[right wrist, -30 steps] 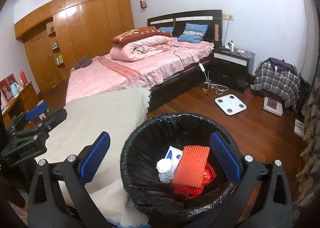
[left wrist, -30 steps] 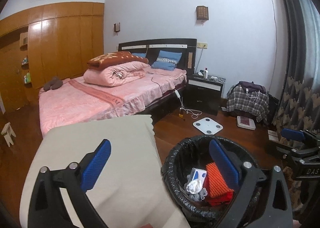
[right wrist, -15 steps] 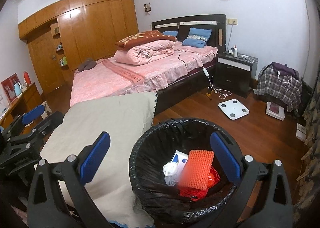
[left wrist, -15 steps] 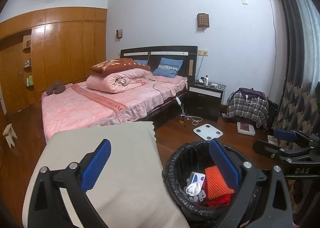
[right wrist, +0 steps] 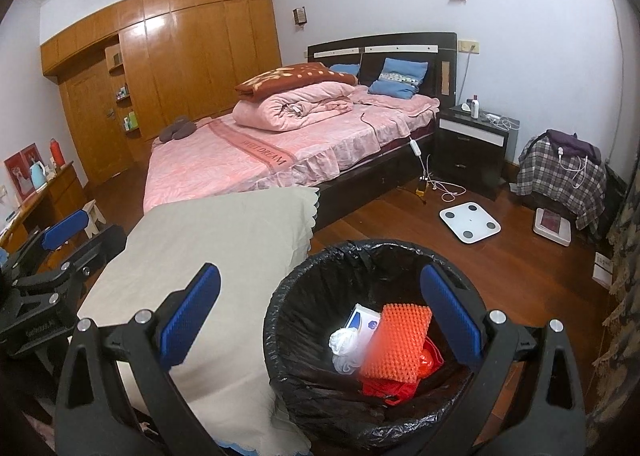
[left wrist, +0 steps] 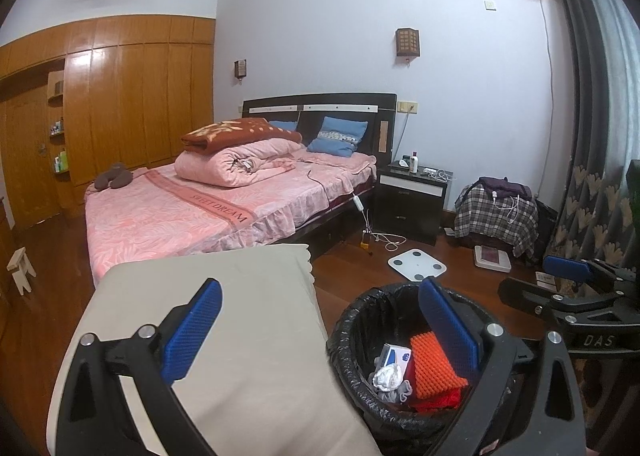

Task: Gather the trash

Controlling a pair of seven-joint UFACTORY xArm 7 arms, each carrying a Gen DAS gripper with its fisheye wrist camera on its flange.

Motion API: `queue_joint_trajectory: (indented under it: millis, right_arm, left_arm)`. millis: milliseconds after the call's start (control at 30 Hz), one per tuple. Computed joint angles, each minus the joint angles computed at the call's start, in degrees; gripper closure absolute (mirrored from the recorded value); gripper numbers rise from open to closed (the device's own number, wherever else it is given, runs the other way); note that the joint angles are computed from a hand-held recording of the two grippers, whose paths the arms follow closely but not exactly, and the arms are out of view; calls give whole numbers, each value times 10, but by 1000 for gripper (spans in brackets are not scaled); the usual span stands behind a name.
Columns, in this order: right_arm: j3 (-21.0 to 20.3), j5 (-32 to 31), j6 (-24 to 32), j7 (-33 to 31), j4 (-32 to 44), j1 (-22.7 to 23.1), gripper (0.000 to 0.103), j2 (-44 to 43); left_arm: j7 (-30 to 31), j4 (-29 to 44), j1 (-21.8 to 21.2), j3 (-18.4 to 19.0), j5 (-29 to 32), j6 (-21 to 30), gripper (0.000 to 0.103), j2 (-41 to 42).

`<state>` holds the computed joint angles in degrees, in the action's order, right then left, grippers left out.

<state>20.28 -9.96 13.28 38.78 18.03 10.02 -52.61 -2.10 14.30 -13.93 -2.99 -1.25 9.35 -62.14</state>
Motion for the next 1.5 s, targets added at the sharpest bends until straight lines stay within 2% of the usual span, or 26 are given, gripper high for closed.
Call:
queue_joint_trajectory:
  millis: [1500]
  right_arm:
    - [11,-7,-1,17,11,-1,6,17]
  left_arm:
    - [5,1,0,4,-1,6,6,-3]
